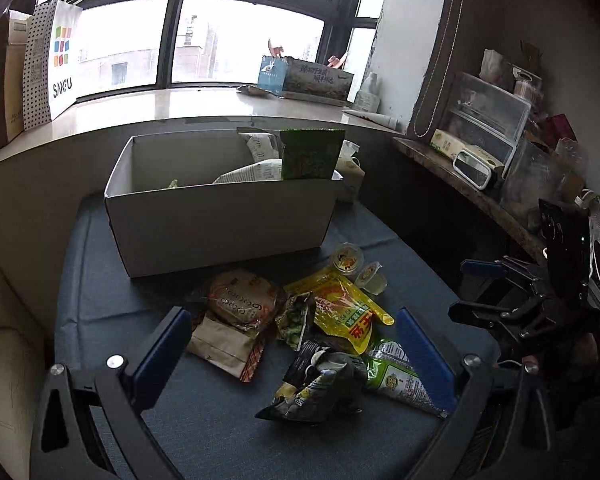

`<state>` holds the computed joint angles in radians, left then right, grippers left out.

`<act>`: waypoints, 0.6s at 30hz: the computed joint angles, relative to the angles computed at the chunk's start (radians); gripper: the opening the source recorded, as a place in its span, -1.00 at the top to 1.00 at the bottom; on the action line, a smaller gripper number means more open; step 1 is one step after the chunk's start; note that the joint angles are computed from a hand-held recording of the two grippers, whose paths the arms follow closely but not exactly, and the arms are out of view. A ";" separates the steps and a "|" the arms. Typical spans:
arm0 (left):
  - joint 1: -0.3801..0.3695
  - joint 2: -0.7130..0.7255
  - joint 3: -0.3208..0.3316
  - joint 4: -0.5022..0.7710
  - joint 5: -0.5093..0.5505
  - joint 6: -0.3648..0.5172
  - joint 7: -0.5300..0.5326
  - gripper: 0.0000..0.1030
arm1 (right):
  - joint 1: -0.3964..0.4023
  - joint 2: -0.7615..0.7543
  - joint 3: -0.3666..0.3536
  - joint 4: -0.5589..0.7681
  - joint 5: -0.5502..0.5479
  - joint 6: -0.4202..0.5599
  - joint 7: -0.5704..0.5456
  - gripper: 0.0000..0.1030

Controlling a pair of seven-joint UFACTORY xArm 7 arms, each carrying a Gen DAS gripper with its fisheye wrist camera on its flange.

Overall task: Organize snacks
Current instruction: 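Withdraw both tools from the box over the table, then grasp the green wafer pack with right tool while left tool lifts silver bag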

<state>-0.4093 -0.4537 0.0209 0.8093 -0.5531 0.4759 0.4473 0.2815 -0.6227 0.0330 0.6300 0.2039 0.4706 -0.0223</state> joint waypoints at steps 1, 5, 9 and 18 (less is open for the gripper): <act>-0.001 -0.001 -0.007 -0.010 0.003 0.002 -0.005 -1.00 | 0.001 -0.013 -0.001 -0.019 0.001 0.009 0.000 -1.00; -0.028 0.036 -0.023 -0.011 0.013 0.037 0.025 -1.00 | -0.001 -0.038 -0.004 -0.061 0.004 0.036 0.004 -1.00; -0.018 0.106 -0.072 0.006 0.063 0.050 0.015 -1.00 | -0.005 -0.064 -0.003 -0.085 0.008 0.029 0.021 -1.00; -0.003 0.195 -0.099 0.024 0.059 0.060 0.019 -0.25 | 0.021 -0.080 -0.010 -0.106 0.012 0.045 0.011 -1.00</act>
